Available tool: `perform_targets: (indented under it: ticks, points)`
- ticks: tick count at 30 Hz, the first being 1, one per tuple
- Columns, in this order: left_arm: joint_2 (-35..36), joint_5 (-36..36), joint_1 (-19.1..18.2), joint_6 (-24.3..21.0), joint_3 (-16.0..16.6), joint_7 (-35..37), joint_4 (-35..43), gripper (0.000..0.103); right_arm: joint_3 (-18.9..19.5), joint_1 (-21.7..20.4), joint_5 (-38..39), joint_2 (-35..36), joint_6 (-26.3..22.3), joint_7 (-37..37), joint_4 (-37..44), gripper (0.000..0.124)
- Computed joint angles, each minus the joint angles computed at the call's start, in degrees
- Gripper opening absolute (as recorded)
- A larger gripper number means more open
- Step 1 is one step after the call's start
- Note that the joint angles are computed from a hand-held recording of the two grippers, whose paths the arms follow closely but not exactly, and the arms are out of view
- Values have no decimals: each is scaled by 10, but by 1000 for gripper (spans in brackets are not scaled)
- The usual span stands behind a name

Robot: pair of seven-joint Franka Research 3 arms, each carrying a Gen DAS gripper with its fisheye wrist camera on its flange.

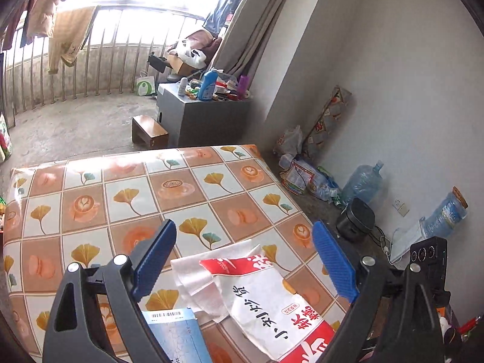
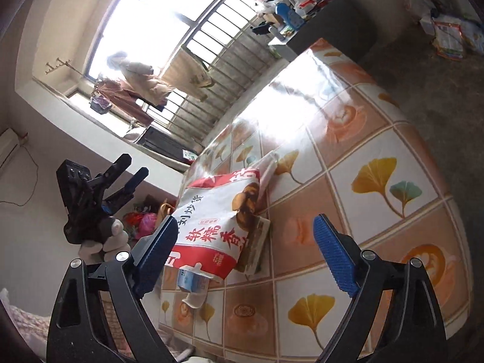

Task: Collect trash
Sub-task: 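Move both grippers back to the table, then grasp the white-red printed snack bag with the right gripper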

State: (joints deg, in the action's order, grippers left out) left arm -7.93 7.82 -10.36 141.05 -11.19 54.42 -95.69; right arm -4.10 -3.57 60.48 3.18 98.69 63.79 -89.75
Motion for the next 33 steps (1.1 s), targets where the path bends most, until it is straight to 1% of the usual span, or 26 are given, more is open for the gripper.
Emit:
perform_targets:
  ticks: [3,6,8,11,13,14,16,18,19,21,25,30,33]
  points:
    - [-28,-6,4,13,5,-16,-47,89,8,6,-5,23,-28,48,25,82]
    - [-49,-11,5,39,9,-23,-86,89,20,10,-15,53,-57,77,70,81]
    - [-61,-25,3,55,14,-23,-111,89,27,12,-38,63,-77,93,91,78]
    - [-62,-52,-4,65,20,-14,-131,89,37,18,-72,85,-98,113,131,71]
    - [-59,-49,-5,63,16,-12,-138,89,43,23,-94,92,-111,121,149,61]
    - [-57,-50,-6,63,16,-8,-141,89,45,26,-106,94,-115,123,156,58]
    - [-55,-60,-10,67,17,0,-147,89,48,33,-137,93,-117,119,163,46]
    - [-54,-66,-13,70,17,6,-151,89,48,36,-155,89,-116,107,166,41]
    - [-54,-66,-12,71,17,6,-152,89,49,37,-155,85,-114,101,163,37]
    - [-57,-62,-11,76,15,6,-155,89,48,34,-144,84,-118,98,166,34]
    - [-71,-47,-4,94,13,-9,-160,89,45,13,-85,90,-128,92,176,29]
    - [-75,-27,-4,117,8,-22,-152,89,32,-23,-23,75,-121,78,160,28]
    - [-65,-32,-18,118,6,-4,-136,89,19,-35,-25,53,-100,64,131,28]
